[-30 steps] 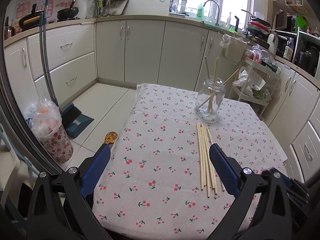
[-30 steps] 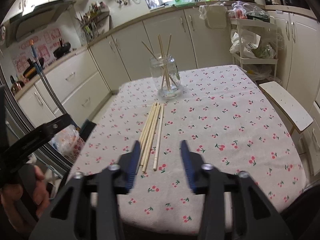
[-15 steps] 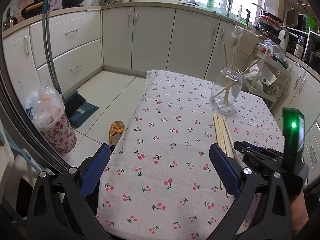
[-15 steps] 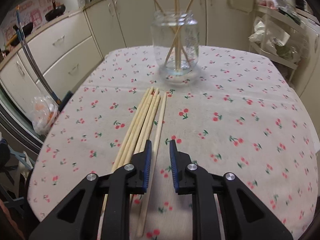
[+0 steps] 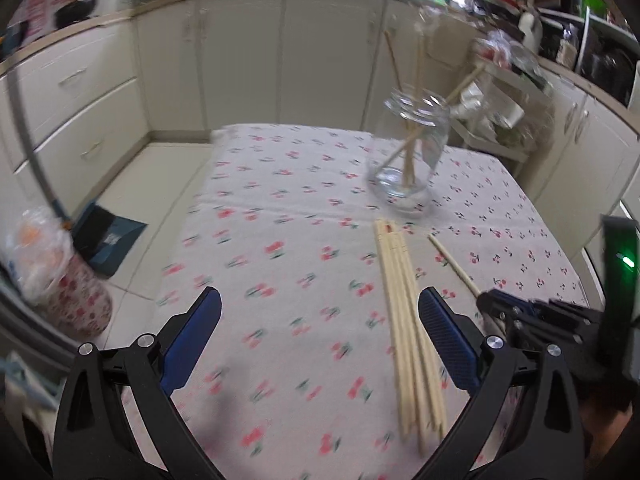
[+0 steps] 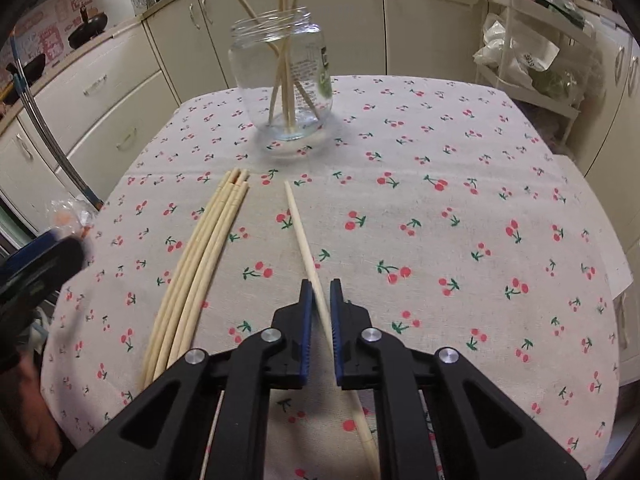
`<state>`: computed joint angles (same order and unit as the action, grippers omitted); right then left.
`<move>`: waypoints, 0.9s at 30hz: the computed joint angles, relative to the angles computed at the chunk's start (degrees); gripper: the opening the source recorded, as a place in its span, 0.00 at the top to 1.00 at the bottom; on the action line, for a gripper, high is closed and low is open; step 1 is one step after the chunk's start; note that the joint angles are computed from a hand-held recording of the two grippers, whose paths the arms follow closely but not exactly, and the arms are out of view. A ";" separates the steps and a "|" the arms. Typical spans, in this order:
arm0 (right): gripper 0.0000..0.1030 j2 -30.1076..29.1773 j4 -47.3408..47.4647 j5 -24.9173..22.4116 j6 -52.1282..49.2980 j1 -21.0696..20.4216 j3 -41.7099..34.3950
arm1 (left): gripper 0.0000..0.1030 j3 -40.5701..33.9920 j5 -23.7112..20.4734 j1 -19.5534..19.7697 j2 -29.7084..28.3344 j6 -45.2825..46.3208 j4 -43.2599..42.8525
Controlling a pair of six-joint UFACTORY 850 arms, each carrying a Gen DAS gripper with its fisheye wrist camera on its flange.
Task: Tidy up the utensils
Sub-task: 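Grasp a chopstick from the pile with the left gripper while the right gripper closes on a loose chopstick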
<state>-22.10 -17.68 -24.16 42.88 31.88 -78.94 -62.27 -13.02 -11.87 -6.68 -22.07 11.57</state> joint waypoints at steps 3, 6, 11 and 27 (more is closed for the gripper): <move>0.91 1.09 2.26 1.94 -0.94 -0.27 1.60 | 0.09 -5.19 -3.00 -0.73 -5.42 1.70 -0.97; 0.91 1.68 6.62 3.76 -4.30 -0.91 2.60 | 0.10 -8.93 -4.98 -1.70 -9.29 -3.44 5.02; 0.90 2.13 13.58 5.83 -10.09 -1.86 3.57 | 0.11 -13.57 -9.56 -2.33 -13.84 -10.56 12.28; 0.78 2.47 19.64 6.20 -16.33 -2.00 3.86 | 0.12 -15.93 -11.43 -3.03 -16.10 -13.52 16.69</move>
<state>-19.62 1.96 -17.96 26.54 29.88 -75.08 -78.20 -24.45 -14.91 -22.78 -35.59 28.26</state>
